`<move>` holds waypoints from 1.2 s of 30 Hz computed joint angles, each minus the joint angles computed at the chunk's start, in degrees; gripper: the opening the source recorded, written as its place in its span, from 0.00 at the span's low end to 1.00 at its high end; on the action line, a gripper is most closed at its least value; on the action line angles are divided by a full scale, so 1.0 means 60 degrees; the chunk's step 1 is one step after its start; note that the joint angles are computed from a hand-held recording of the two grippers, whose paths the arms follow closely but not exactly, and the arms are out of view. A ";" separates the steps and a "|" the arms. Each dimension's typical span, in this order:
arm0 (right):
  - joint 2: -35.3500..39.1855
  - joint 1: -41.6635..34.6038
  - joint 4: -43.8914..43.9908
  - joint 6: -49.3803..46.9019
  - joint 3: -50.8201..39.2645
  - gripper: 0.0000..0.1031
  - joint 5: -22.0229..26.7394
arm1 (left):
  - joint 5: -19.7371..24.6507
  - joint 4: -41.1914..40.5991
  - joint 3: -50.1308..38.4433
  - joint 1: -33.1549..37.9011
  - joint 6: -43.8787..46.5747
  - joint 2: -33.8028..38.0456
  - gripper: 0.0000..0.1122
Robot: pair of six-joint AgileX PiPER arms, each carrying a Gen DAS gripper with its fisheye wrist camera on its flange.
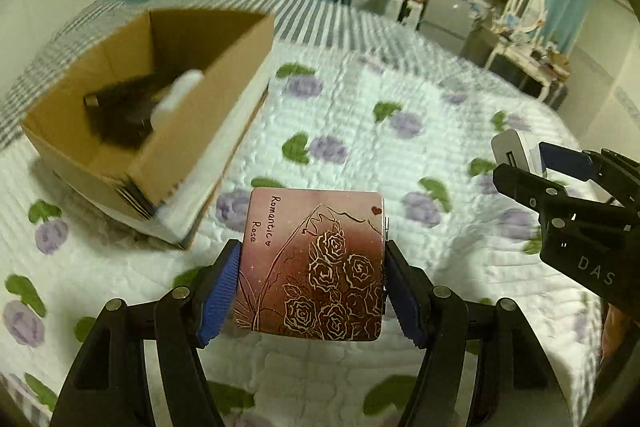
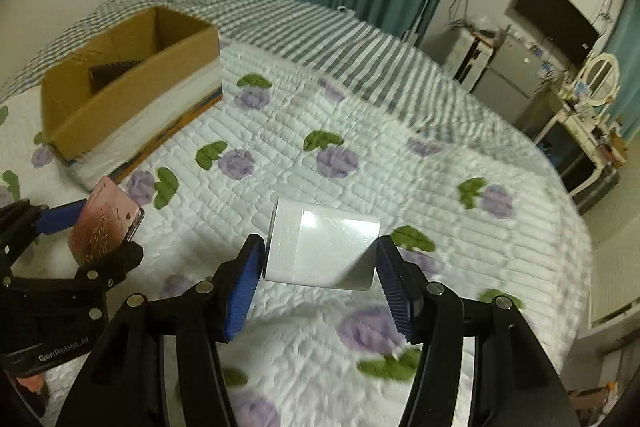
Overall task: Organize rigid objects
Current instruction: 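Carry the pink box and white charger over the cardboard box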
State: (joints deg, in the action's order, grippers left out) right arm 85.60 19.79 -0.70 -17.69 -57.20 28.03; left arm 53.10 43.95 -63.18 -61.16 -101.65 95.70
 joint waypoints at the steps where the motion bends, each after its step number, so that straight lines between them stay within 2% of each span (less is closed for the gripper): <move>1: -0.0260 0.0144 -0.0410 0.0481 -0.0002 0.56 0.0157 | 0.0137 0.0153 0.0077 -0.0120 -0.0026 -0.0281 0.62; 7: -0.1422 0.1510 -0.2379 0.3013 -0.0596 0.56 0.1344 | 0.1175 0.0790 0.0408 -0.0605 0.0011 -0.1774 0.62; 14: -0.1567 0.3816 -0.4236 0.5209 -0.2080 0.56 0.2862 | 0.2503 0.1402 0.0995 -0.0666 0.1108 -0.4042 0.62; 18: -0.1169 0.5138 -0.4900 0.6072 -0.3243 0.56 0.3587 | 0.2728 0.1400 0.1285 -0.0259 0.2323 -0.5279 0.62; 22: -0.0532 0.6067 -0.5245 0.6549 -0.4290 0.56 0.3831 | 0.2721 0.1145 0.1282 0.0484 0.4016 -0.6181 0.62; 27: 0.0557 0.6445 -0.4997 0.6692 -0.5510 0.56 0.3653 | 0.1793 0.0506 0.1489 0.2176 0.5737 -0.6698 0.62; 33: 0.1760 0.6180 -0.4584 0.6791 -0.6541 0.56 0.3222 | -0.0507 -0.1322 0.1788 0.5533 0.8572 -0.6412 0.62; 36: 0.2329 0.5989 -0.4487 0.6770 -0.6920 0.56 0.3021 | -0.1399 -0.2028 0.1929 0.6605 0.9717 -0.6002 0.62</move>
